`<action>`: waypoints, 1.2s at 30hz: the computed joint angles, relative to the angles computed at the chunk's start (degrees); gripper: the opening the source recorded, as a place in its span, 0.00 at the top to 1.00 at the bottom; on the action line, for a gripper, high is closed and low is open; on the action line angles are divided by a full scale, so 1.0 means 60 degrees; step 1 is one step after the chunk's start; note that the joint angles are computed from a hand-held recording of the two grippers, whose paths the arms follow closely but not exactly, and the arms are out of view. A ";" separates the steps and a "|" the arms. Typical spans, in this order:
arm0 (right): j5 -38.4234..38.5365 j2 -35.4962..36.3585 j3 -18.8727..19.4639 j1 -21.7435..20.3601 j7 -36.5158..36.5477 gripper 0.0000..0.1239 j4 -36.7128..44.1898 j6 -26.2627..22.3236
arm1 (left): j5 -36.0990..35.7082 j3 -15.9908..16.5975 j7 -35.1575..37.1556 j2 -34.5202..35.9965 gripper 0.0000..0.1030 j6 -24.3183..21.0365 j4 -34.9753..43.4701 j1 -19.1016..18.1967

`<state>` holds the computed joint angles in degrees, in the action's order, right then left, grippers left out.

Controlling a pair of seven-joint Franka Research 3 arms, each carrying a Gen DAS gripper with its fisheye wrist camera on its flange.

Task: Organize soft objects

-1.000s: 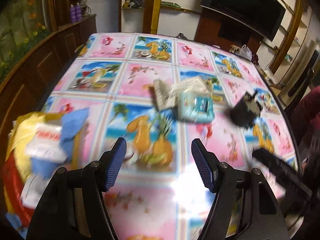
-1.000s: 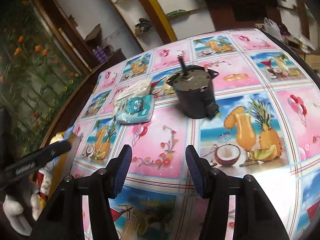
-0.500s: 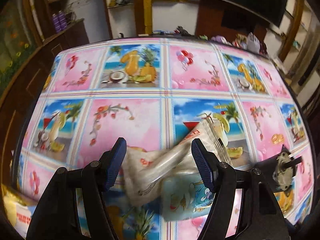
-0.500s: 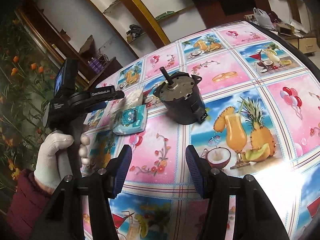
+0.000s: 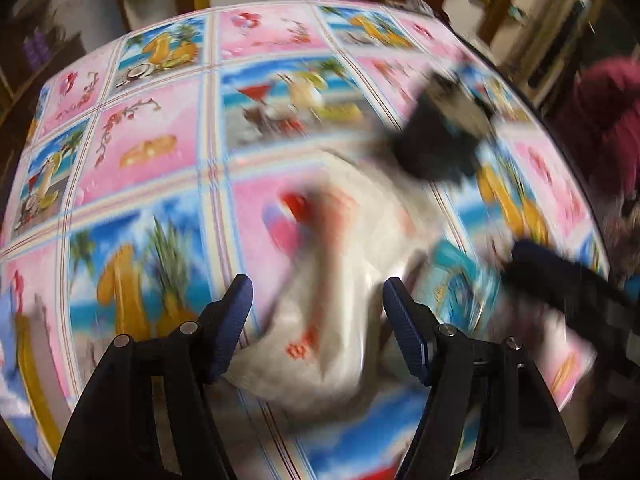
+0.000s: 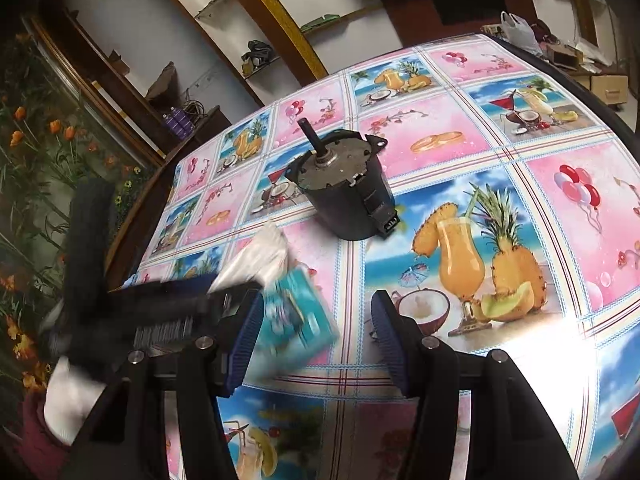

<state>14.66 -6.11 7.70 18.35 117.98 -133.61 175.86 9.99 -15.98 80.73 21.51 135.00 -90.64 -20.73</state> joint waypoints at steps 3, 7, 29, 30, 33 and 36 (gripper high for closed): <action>-0.0501 0.0069 0.0130 -0.0216 0.0444 0.55 0.0035 -0.0096 | 0.0252 -0.0177 0.0192 -0.1090 0.33 0.0783 -0.1629 -0.0099; -0.1399 0.0061 0.0294 -0.0469 0.1144 0.55 -0.0030 -0.0037 | 0.0051 -0.0285 -0.0098 -0.2357 0.33 0.1526 -0.3167 -0.0159; -0.8749 0.0194 0.1950 -0.1827 0.5751 0.55 0.0495 -0.0256 | 0.6009 -0.0524 -0.8923 -0.8326 0.33 0.2560 -0.7967 0.2234; -0.8092 0.0253 0.1754 -0.1439 0.5169 0.55 0.0448 -0.0231 | 0.5992 -0.0520 -0.8980 -0.8546 0.33 0.2526 -0.8137 0.2287; -0.7899 0.0204 0.1537 -0.0825 0.4954 0.53 0.0503 -0.0583 | 0.5991 -0.0549 -0.9180 -0.8949 0.33 0.2614 -0.8492 0.2471; -0.8607 -0.0061 0.1524 -0.0500 0.5524 0.53 0.0494 -0.0747 | 0.6033 -0.0595 -0.9403 -0.9340 0.33 0.2781 -0.8821 0.2694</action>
<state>-36.98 -6.48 16.85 15.35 151.12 -130.65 171.38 46.19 -19.55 24.31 -34.53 151.69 -143.57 -4.57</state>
